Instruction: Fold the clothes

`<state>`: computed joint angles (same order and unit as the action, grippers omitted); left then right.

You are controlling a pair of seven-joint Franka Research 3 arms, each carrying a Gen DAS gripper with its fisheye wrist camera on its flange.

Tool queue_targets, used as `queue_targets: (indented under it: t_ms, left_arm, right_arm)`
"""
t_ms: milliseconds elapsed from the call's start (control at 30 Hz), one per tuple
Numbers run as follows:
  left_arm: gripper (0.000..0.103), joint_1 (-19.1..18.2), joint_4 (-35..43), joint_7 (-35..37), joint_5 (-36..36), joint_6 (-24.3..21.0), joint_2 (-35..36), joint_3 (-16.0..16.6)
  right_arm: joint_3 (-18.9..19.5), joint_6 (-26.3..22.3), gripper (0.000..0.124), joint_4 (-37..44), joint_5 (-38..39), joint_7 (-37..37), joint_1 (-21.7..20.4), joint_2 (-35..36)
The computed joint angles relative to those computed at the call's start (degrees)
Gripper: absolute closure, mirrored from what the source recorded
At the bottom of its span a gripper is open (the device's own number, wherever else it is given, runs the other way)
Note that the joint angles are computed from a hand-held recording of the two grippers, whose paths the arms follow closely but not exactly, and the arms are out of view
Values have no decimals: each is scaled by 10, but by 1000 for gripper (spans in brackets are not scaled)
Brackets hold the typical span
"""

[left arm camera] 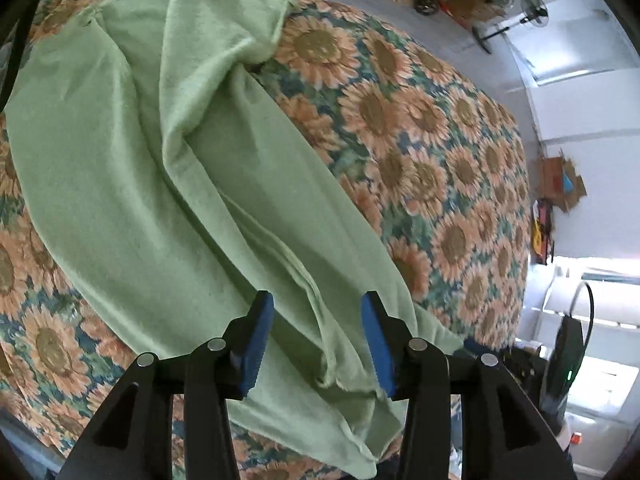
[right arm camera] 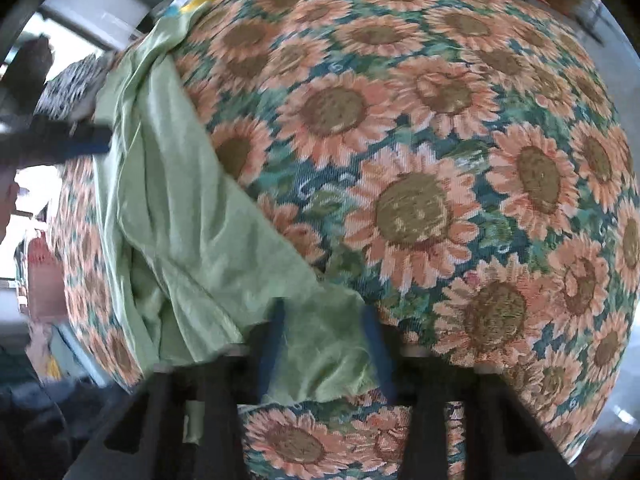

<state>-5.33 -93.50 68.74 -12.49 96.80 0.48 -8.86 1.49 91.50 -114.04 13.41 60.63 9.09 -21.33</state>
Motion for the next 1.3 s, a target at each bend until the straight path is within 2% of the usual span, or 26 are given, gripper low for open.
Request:
queue_targets:
  t_ms: [33, 233, 300, 333, 367, 400, 533, 633, 700, 733, 833, 933, 1133, 1300]
  left_arm:
    - [56, 0, 3, -6, 3, -1, 4, 0]
    - [56, 4, -8, -35, 7, -3, 8, 2]
    - [56, 4, -7, -40, 9, -5, 10, 1]
    - [56, 3, -5, -43, 10, -5, 12, -1]
    - [56, 2, -3, -44, 10, -5, 14, -2]
    - [56, 0, 0, -46, 10, -5, 17, -4]
    - [56, -8, 4, -51, 14, -3, 21, -11]
    - [56, -11, 12, -49, 21, -7, 22, -11]
    - [56, -11, 9, -51, 18, -8, 20, -11]
    - [56, -10, 6, -54, 16, -8, 19, -9]
    - [56, -3, -5, -56, 7, -13, 10, -3]
    - [56, 3, -30, -54, -5, -4, -7, 3]
    - [56, 7, -54, -54, -2, 2, -25, 7]
    - [56, 14, -12, -27, -3, 3, -10, 13]
  right_arm:
    - [1, 12, 123, -11, -9, -2, -2, -9]
    - [-35, 2, 123, -15, 7, 42, -42, -9]
    - [-50, -11, 116, -5, 44, 33, -46, -3]
    - [-49, -15, 105, 2, 50, 22, -45, 2]
    - [-49, -19, 80, 10, 56, 12, -43, 7]
    - [-49, -23, 74, 18, 62, 2, -42, 13]
    - [-35, -55, 73, 42, 41, -51, -32, 40]
    - [-24, -71, 81, 37, 8, -104, -23, 43]
    - [-29, -76, 111, 38, 4, -130, -25, 40]
    - [-34, -86, 118, 45, 9, -132, -29, 45]
    - [-48, -120, 119, 68, 19, -132, -46, 60]
    - [-60, -135, 119, 88, 34, -101, -69, 77]
    - [-50, -114, 120, 58, 19, -83, -77, 62]
    - [-32, -93, 115, 59, 5, -64, -66, 52]
